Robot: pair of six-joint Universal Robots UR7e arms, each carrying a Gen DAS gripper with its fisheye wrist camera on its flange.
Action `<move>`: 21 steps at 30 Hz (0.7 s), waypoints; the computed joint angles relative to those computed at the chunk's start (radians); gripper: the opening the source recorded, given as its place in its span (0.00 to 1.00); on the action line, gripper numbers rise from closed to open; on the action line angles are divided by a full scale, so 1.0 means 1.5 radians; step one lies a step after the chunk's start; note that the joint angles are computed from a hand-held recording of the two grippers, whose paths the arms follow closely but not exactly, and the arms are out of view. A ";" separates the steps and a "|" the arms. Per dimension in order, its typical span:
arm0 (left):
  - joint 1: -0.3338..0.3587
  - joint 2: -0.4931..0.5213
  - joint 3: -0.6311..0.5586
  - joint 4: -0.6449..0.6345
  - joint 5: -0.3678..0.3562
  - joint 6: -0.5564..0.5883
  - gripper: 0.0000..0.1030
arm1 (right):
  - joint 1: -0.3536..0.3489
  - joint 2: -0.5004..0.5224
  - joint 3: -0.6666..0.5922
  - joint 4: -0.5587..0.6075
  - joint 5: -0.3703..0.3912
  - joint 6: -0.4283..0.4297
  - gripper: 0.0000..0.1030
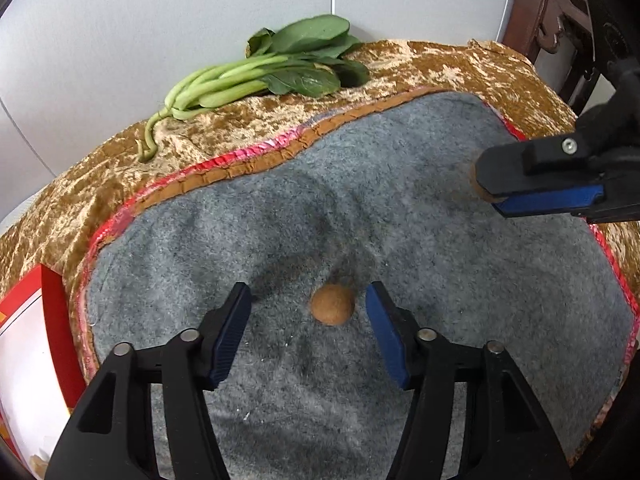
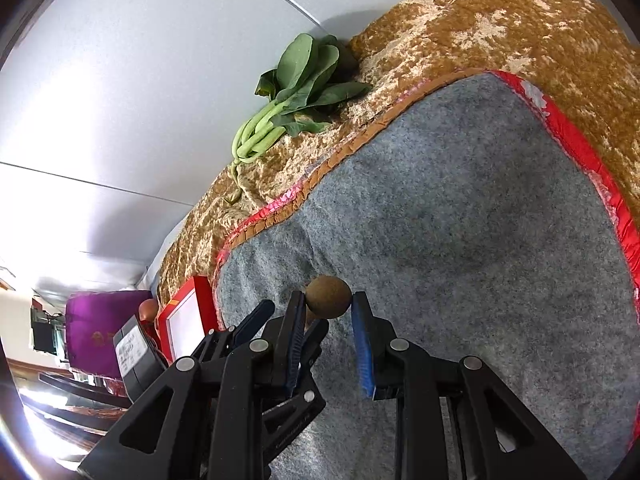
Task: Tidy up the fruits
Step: 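Grasp a kiwi with the right tool while the left tool grasps the other kiwi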
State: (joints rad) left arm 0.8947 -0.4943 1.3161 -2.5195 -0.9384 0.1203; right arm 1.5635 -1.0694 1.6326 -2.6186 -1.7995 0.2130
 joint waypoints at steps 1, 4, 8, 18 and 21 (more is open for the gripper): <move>0.000 0.004 -0.004 0.004 0.005 -0.001 0.45 | 0.000 0.001 -0.001 0.000 0.002 0.001 0.23; 0.002 0.005 -0.005 0.002 0.008 -0.006 0.33 | 0.002 0.001 0.000 -0.003 -0.003 -0.001 0.23; 0.004 0.000 -0.002 0.000 0.001 -0.010 0.25 | 0.003 0.000 0.003 -0.006 -0.009 -0.001 0.23; 0.002 -0.010 0.005 0.015 -0.017 -0.025 0.21 | 0.007 0.008 0.005 0.003 -0.042 -0.003 0.23; 0.002 -0.012 0.006 0.016 -0.013 -0.021 0.27 | 0.009 0.012 0.000 0.018 -0.075 -0.004 0.23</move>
State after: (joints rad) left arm 0.8973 -0.5129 1.3254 -2.4958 -0.9579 0.0894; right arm 1.5769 -1.0511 1.6322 -2.5909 -1.9117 0.2064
